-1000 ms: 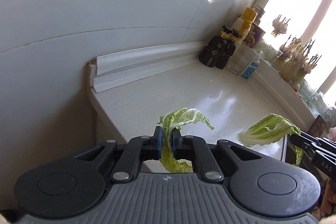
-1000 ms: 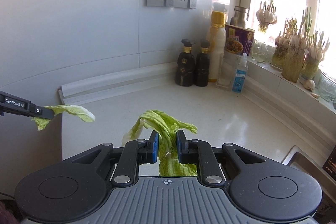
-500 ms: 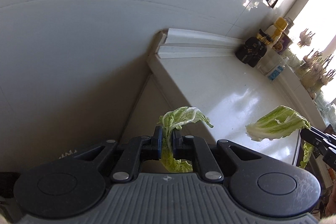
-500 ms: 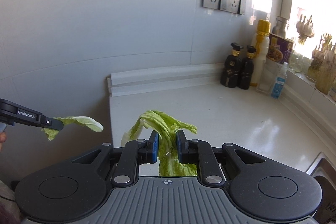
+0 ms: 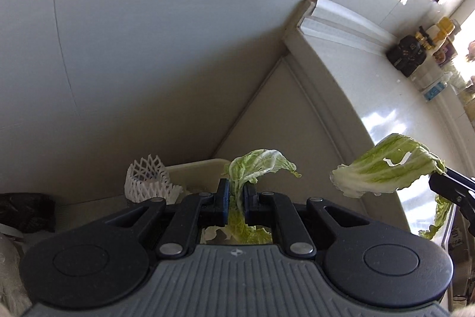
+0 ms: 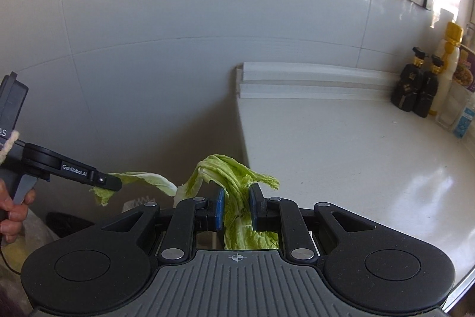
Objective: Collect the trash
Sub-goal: 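Carry both cabbage leaves down over the wastebasket with both tools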
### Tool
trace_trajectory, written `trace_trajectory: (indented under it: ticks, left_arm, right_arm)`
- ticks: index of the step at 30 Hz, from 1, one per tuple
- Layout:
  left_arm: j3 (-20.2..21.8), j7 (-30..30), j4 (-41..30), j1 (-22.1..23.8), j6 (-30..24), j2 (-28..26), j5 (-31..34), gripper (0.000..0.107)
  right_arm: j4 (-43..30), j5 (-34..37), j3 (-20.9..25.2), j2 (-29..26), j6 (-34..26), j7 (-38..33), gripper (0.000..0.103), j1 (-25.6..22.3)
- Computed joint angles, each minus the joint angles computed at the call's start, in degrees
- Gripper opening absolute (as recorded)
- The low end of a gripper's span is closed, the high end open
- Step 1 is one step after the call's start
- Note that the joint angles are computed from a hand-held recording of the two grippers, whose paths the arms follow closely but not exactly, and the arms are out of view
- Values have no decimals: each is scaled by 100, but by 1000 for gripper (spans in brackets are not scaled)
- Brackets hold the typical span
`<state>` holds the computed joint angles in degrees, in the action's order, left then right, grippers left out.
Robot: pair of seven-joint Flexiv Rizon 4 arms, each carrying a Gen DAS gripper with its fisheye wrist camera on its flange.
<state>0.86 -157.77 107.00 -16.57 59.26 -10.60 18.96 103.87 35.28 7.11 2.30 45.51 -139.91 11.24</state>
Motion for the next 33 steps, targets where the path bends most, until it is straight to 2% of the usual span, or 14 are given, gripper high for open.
trace_trajectory:
  ticks: [8, 16, 22, 27, 33]
  left_arm:
    - [-21, -3, 250, 14, -56, -39, -203, 8]
    - [-7, -55, 471, 41, 3, -82, -384, 8]
    - [-62, 144, 704, 103, 115, -209, -789, 9]
    - [-115, 446, 824, 138, 149, -470, -1232, 9]
    - [-133, 928, 660, 151, 135, -1036, -1654, 9]
  right_arm:
    - [101, -207, 140, -164, -286, 19, 16, 146]
    - [157, -537, 314, -438, -285, 44, 16, 269]
    - [242, -1103, 428, -720, -321, 530, 16, 373]
    - [493, -1624, 551, -942, -51, 829, 16, 498]
    - [867, -2543, 657, -1412, 452, 1285, 16, 745]
